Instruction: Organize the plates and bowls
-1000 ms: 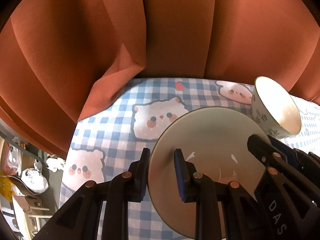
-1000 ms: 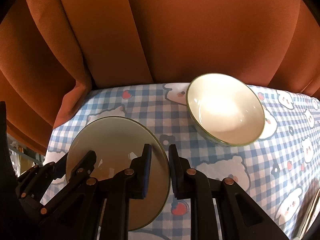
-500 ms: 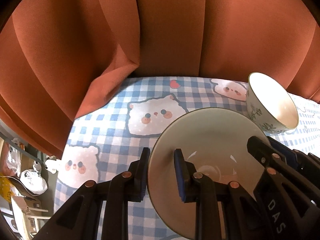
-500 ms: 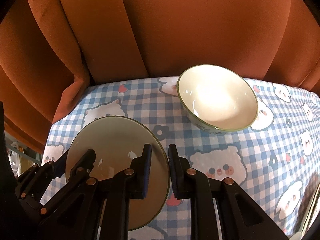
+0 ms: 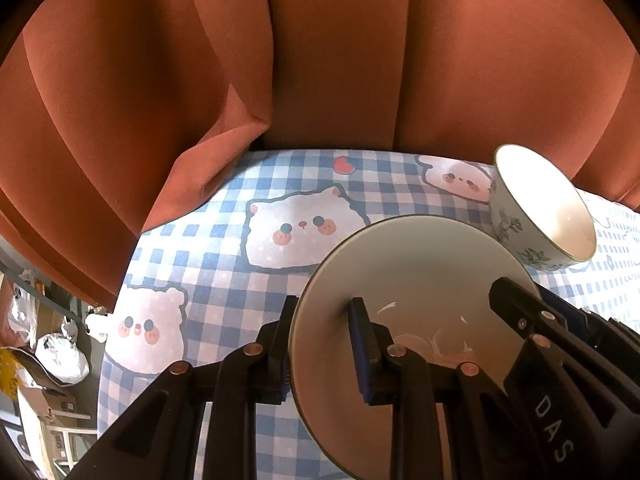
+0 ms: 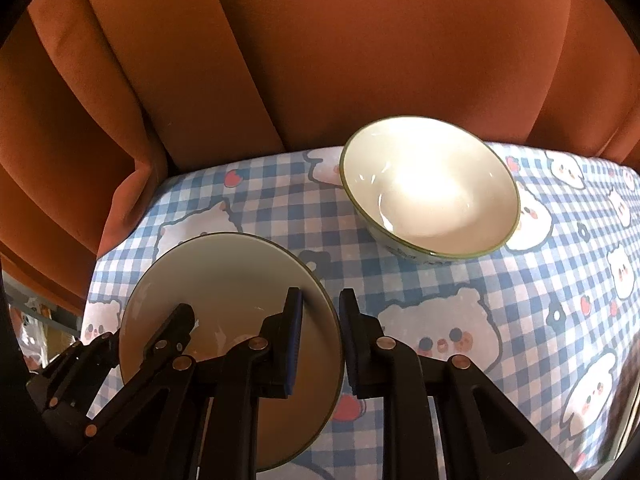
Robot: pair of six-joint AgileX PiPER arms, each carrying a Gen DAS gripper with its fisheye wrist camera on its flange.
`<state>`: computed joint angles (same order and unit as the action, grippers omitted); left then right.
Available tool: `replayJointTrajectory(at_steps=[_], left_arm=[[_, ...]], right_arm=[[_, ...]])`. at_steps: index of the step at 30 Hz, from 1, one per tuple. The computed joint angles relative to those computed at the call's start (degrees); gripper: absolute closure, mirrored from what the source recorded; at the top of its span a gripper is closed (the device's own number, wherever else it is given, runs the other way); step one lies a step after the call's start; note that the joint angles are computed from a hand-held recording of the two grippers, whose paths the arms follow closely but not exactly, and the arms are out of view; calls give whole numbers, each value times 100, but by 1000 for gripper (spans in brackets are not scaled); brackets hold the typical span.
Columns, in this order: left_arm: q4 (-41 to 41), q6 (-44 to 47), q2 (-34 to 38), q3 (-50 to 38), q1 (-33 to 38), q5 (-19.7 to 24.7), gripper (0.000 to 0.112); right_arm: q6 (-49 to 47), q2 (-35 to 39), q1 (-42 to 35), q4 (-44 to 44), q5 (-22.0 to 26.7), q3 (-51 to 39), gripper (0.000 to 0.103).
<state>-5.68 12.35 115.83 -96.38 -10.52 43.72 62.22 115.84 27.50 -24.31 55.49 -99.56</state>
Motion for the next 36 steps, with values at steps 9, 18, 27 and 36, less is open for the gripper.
replayJointTrajectory(at_steps=[9,18,27,36], left_arm=[[-206,118,-671,439,-116,96,89],[-166,-115,-1587,1165,-406,92,89],[727,-1380,-2577,1924,-1142,107,89],[2037,-3300,-3226,2219,-2333,535,89]], right_arm=[[259,-610,179,-236,327,336,80],[718,-1556,548,-578,586,1156,80],[829,-2916,786,-645,460,2420,80],[359,-4150,838,-540,536,3230,80]])
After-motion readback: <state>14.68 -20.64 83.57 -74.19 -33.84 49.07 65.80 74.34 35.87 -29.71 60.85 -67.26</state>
